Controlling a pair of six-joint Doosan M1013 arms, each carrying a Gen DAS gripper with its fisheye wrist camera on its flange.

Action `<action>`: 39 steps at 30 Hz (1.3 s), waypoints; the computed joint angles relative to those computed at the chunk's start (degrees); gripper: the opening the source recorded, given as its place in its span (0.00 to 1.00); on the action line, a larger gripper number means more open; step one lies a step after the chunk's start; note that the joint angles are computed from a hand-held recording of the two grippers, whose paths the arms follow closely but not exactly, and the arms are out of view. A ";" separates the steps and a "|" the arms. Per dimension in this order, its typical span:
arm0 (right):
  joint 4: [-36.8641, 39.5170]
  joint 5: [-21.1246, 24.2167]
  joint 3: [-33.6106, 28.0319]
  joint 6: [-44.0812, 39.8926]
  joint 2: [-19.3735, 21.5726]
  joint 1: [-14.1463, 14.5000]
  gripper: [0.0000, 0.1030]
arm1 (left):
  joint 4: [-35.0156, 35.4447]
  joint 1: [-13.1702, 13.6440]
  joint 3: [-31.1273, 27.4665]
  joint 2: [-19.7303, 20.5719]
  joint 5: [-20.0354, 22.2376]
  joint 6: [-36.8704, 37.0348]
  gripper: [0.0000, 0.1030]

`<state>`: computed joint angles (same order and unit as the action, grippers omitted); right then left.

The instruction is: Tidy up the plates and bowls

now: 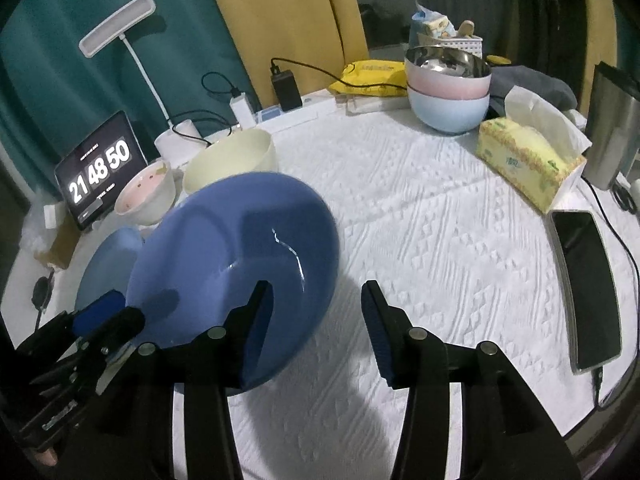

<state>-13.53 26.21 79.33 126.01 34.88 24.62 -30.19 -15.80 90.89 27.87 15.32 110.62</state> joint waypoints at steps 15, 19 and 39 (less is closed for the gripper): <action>2.16 0.56 -5.99 -4.54 2.17 -0.55 0.47 | 12.30 1.75 -5.23 1.51 0.41 -13.62 0.45; 4.17 1.59 -8.53 -6.79 3.26 -0.80 0.47 | 14.12 2.13 -7.58 2.60 2.02 -15.79 0.45; 9.87 10.36 -23.98 -9.57 11.42 -1.55 0.47 | 15.72 3.04 -20.50 10.10 11.05 -17.04 0.45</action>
